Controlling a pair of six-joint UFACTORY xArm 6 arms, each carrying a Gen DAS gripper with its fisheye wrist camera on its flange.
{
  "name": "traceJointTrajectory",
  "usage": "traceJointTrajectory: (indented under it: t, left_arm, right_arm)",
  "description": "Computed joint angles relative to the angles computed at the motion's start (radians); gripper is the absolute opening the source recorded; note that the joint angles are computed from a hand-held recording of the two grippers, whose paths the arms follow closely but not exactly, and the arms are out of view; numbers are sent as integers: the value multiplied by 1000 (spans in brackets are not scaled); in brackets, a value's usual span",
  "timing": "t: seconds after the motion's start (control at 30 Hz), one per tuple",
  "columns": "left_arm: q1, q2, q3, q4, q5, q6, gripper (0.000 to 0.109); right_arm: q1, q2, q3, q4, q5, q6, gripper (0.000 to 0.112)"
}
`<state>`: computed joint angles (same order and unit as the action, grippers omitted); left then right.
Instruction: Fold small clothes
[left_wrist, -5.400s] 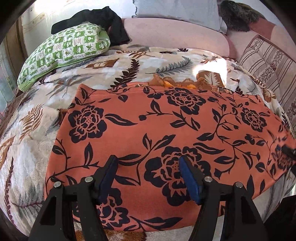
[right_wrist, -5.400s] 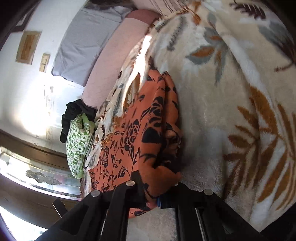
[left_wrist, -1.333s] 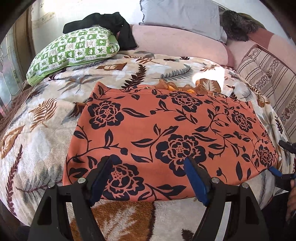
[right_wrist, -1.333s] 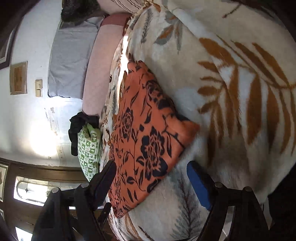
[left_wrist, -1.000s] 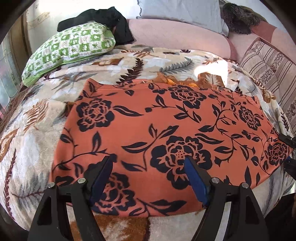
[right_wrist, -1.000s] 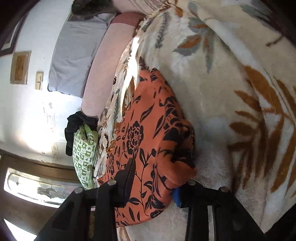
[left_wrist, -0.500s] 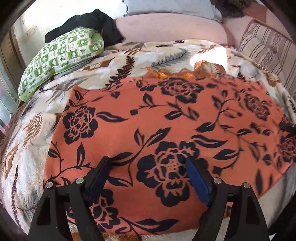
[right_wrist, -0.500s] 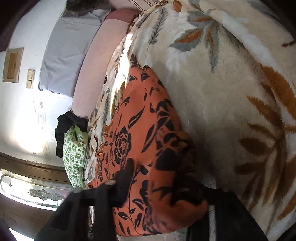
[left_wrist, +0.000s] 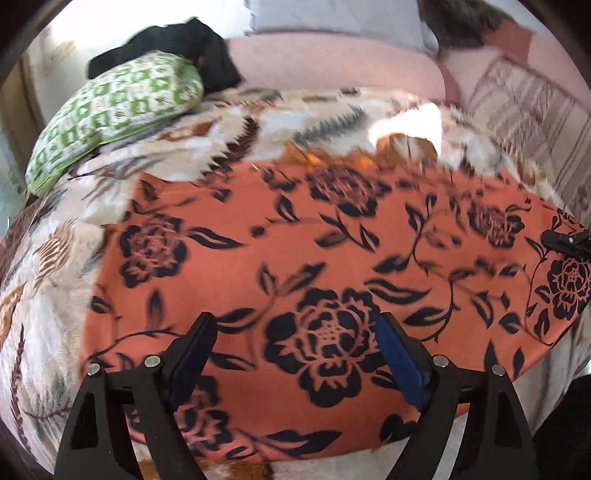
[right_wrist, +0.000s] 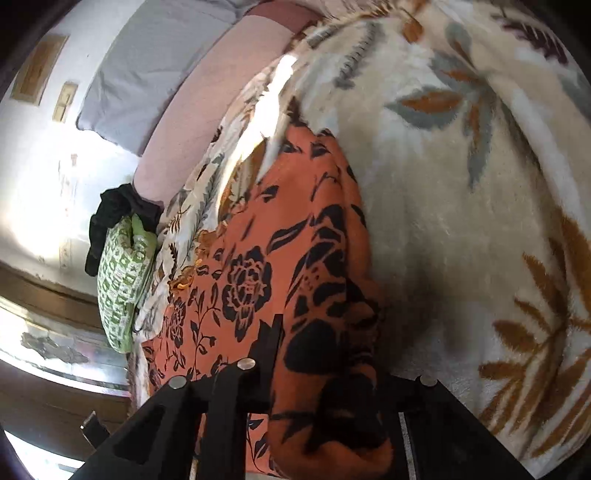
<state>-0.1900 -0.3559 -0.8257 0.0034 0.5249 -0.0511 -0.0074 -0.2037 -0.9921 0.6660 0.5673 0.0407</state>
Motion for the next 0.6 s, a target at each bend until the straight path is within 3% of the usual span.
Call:
traceJointTrajectory:
  t: [0.1, 0.2, 0.3, 0.37, 0.47, 0.53, 0.6]
  left_arm:
    - [78, -94, 44, -128, -28, 79, 87]
    - [214, -189, 78, -268, -27, 160, 87]
    - [360, -232, 95, -415, -3, 233, 87]
    - [424, -231, 107, -447, -12, 235, 87]
    - [509, -209, 112, -511, 23, 267, 87]
    - [544, -200, 117, -561, 43, 296, 87]
    - [569, -203, 123, -599, 55, 331, 87]
  right_arm:
    - [103, -15, -83, -265, -29, 95, 16]
    - [244, 10, -195, -507, -25, 180, 16]
    - [397, 76, -305, -685, 10, 236, 16]
    - [493, 157, -386, -784, 58, 271, 16]
    - [599, 306, -482, -795, 153, 264, 16]
    - [636, 436, -573, -746, 272, 237, 16]
    - [653, 452, -564, -777, 266, 285, 17]
